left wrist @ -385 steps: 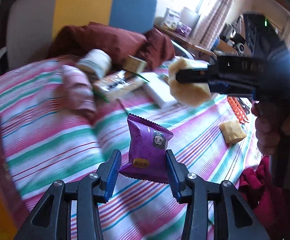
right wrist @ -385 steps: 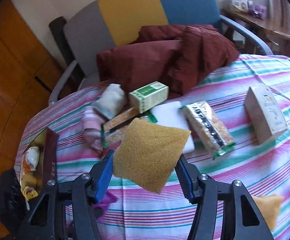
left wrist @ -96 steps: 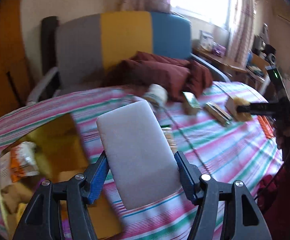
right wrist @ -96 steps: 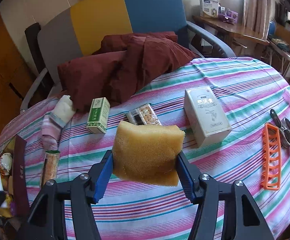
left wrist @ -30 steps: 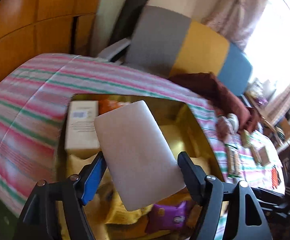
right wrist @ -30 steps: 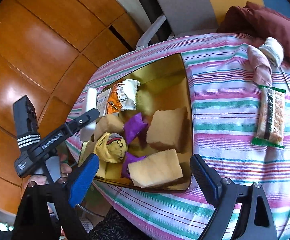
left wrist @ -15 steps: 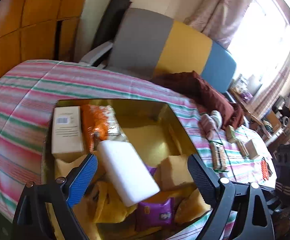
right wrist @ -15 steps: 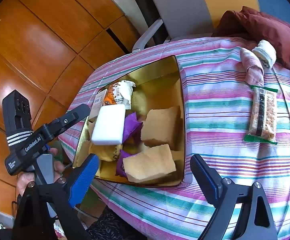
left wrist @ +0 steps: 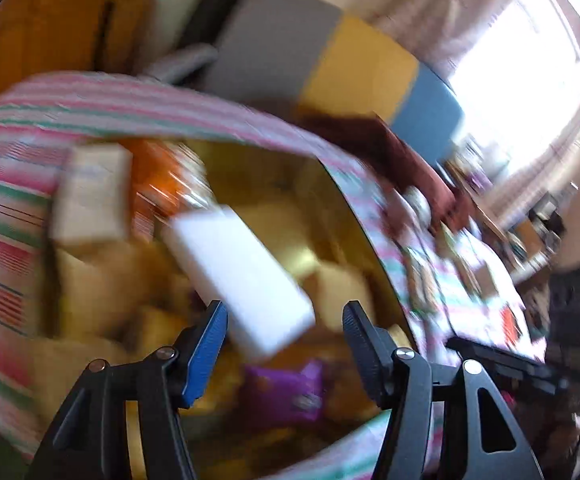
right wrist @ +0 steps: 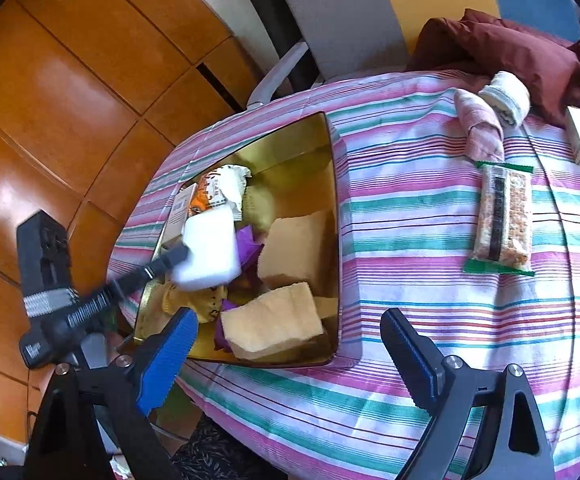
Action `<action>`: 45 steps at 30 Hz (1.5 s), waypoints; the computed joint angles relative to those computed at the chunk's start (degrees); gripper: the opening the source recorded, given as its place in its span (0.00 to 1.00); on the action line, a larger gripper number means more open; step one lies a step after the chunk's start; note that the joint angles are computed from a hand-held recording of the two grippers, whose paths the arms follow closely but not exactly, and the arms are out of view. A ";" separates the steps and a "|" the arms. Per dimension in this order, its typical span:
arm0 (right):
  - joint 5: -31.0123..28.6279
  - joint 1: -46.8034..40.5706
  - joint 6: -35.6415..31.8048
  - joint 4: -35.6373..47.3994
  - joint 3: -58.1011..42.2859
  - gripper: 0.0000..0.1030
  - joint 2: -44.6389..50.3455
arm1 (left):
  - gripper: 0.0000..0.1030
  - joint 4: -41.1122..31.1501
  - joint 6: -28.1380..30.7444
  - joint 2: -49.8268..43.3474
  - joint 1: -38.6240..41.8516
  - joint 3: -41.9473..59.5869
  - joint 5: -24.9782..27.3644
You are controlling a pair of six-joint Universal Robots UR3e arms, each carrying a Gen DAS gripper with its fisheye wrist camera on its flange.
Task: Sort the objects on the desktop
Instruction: 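Open both grippers to release the white block and sponge into the tray, then withdraw both grippers from the tray toward the remaining objects, then grasp the cracker pack with the left gripper while the right gripper grasps the white medicine box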
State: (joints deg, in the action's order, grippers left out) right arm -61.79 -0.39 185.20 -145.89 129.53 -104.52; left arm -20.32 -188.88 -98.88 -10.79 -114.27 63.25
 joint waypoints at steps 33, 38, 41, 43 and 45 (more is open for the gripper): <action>2.83 -30.10 -12.80 31.97 -6.25 0.93 -18.68 | 0.60 -4.66 6.46 2.89 -8.87 6.41 6.26; 1.43 -39.10 -18.74 37.14 -11.22 0.93 -18.29 | 0.60 -6.53 6.49 0.54 -11.20 11.14 6.78; 1.17 -45.23 -22.36 39.20 -13.24 0.93 -17.63 | 0.60 -7.87 6.77 -1.84 -13.20 14.97 7.20; 1.16 -48.80 -24.03 39.57 -13.97 0.93 -16.88 | 0.60 -9.23 6.98 -4.27 -15.22 18.67 8.27; 1.16 -52.63 -25.31 39.24 -14.46 0.93 -15.59 | 0.60 -10.64 6.79 -6.90 -17.37 22.55 9.94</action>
State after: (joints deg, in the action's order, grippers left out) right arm -60.63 -53.02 159.89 -106.65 115.08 -120.11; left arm -30.96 -182.09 -105.78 -28.17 -91.72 73.18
